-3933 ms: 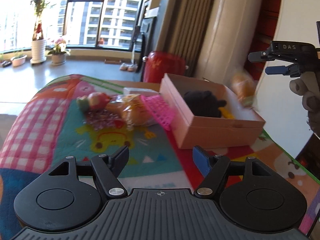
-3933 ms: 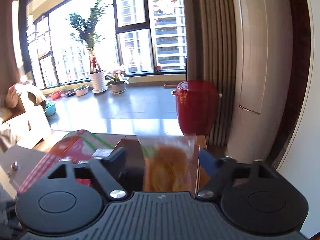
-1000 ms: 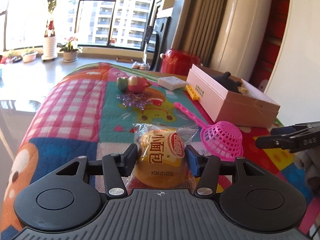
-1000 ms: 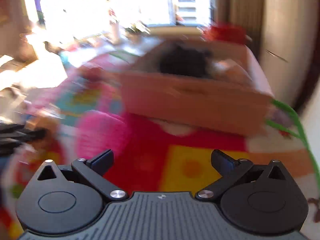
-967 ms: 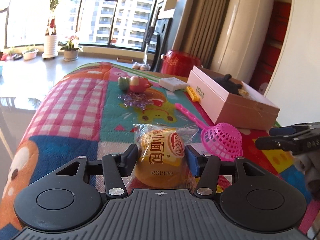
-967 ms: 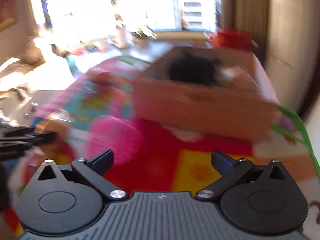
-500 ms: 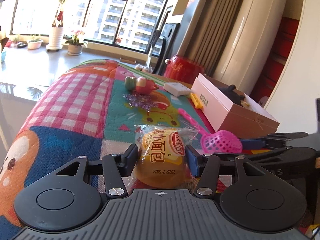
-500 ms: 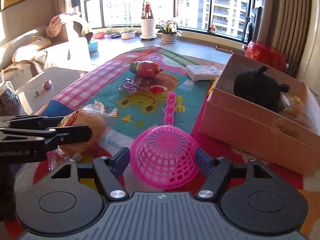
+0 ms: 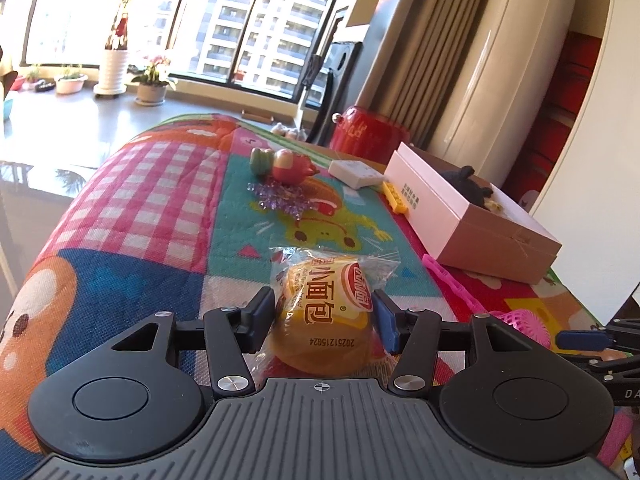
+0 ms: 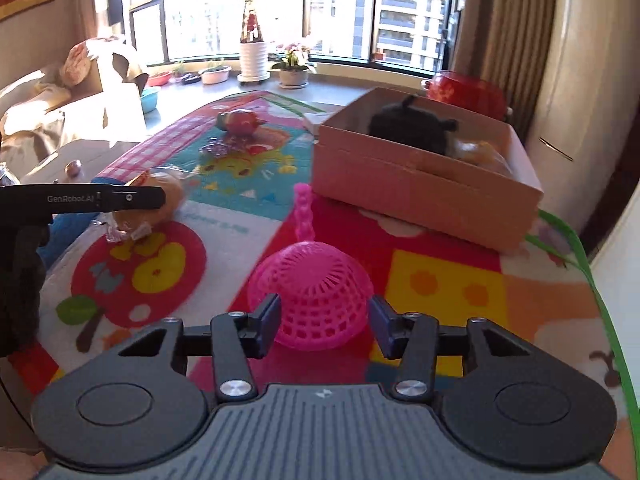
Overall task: Organize objects
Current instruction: 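Grasp the pink mesh basket with the right tool while the left tool lifts the bun bag, then release the bun bag into the box with the left tool while the right tool holds the basket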
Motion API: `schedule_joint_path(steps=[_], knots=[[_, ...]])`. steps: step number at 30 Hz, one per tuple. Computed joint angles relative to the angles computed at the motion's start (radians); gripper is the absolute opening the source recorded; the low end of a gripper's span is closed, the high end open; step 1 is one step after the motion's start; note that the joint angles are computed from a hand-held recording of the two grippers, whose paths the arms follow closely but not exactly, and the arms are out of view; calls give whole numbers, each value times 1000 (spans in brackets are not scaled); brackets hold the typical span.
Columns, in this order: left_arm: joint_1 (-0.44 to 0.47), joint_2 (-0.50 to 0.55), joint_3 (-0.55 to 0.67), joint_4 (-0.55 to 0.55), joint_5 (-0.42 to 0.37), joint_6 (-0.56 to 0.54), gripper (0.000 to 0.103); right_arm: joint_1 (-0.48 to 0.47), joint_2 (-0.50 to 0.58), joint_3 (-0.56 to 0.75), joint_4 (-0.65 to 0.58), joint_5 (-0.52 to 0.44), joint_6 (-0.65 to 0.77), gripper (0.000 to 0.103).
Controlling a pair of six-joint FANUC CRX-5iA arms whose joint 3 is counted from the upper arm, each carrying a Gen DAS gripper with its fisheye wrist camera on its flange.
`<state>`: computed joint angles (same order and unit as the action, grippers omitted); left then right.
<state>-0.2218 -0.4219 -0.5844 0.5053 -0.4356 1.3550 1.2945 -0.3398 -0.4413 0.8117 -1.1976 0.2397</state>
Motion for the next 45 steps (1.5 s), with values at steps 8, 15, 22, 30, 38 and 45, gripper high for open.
schedule_joint_path(steps=[8, 15, 22, 30, 38, 45], knots=[[-57, 34, 145, -314, -112, 301, 57, -26, -16, -26, 9, 44, -20, 82], [-122, 63, 200, -298, -207, 235, 57, -61, 9, -10, -12, 112, 12, 83], [-157, 70, 221, -385, -212, 283, 60, -60, 14, -18, -26, 88, 18, 95], [-183, 92, 254, -451, -236, 328, 66, -79, 21, -11, -71, 102, 47, 101], [-181, 89, 246, -441, -227, 320, 66, -122, 81, 34, -77, 143, 75, 97], [-177, 86, 236, -427, -217, 321, 66, -78, 98, 47, -16, 118, 107, 84]])
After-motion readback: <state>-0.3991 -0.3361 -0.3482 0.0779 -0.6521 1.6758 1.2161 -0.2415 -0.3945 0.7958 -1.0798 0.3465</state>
